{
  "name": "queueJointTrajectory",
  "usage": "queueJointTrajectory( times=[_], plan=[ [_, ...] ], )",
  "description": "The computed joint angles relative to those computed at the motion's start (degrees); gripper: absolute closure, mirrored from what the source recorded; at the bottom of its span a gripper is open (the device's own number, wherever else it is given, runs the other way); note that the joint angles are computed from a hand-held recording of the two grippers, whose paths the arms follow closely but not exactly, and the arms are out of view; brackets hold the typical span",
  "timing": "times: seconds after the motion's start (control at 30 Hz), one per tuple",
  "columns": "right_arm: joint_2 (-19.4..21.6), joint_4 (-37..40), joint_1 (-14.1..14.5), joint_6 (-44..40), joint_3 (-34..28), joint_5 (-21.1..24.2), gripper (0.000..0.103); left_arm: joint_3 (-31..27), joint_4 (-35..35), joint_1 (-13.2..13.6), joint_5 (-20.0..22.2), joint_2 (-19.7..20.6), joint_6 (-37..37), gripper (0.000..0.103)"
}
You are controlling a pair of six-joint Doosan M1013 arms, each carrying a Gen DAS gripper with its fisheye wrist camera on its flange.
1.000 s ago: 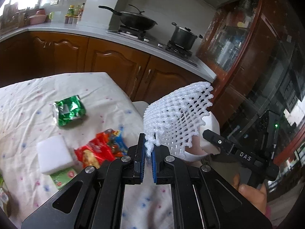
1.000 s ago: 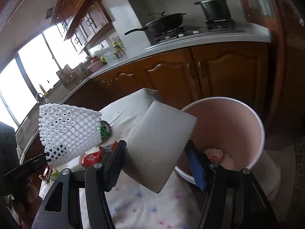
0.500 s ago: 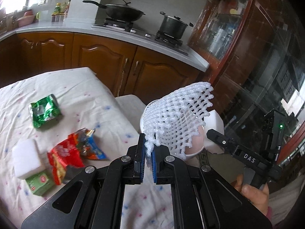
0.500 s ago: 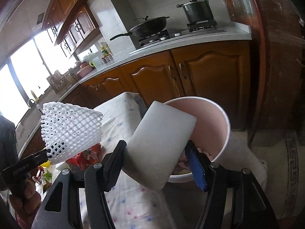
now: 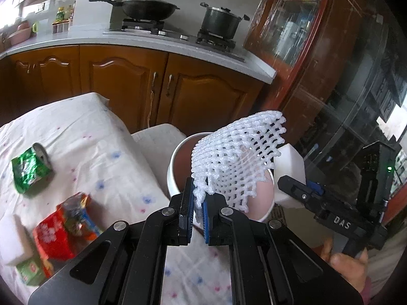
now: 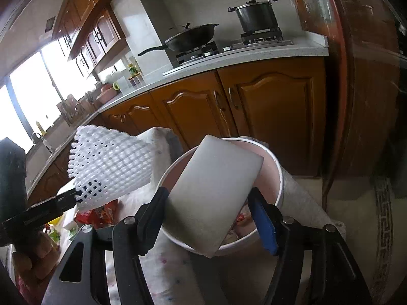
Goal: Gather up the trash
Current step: 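Carry the foam net and sponge to the bucket and release both, then move both open grippers back over the snack bags on the table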
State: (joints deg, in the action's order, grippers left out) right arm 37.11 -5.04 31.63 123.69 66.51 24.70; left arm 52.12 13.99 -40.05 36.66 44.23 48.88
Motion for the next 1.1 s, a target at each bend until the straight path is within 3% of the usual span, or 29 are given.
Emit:
queueJointTrajectory(
  times=[0.47, 0.53, 0.6, 0.63, 0.67, 0.83, 1.1],
  plan=[
    [3.2, 5.6, -1.3, -9.4, -5.1, 6.7, 0.035, -14.4, -6.5, 0.5, 10.9, 8.7, 6.9, 0.098],
    [3.7, 6.1, -1.5, -10.0, -5.8, 7.9, 0.034, -15.7, -7.5, 0.7, 12.1, 9.4, 7.3, 0.094],
    [4.0, 7.3, -1.6, -10.7, -6.2, 8.9, 0.031, -15.9, -8.1, 0.8, 12.3, 9.6, 7.0, 0.08],
    [4.1, 7.9, -1.8, -11.2, -6.3, 9.0, 0.031, -15.6, -7.7, 0.7, 12.0, 9.4, 6.4, 0.065],
    [4.2, 8.2, -1.8, -11.5, -6.3, 9.2, 0.03, -15.2, -7.2, 0.7, 11.6, 9.2, 6.1, 0.06],
    [4.0, 9.0, -1.9, -11.8, -5.9, 9.1, 0.024, -14.3, -6.9, 0.6, 11.2, 8.8, 6.0, 0.06],
    [2.6, 7.7, -2.0, -8.9, -3.8, 7.0, 0.024, -8.7, -5.1, 0.7, 8.0, 5.8, 3.0, 0.06]
  ],
)
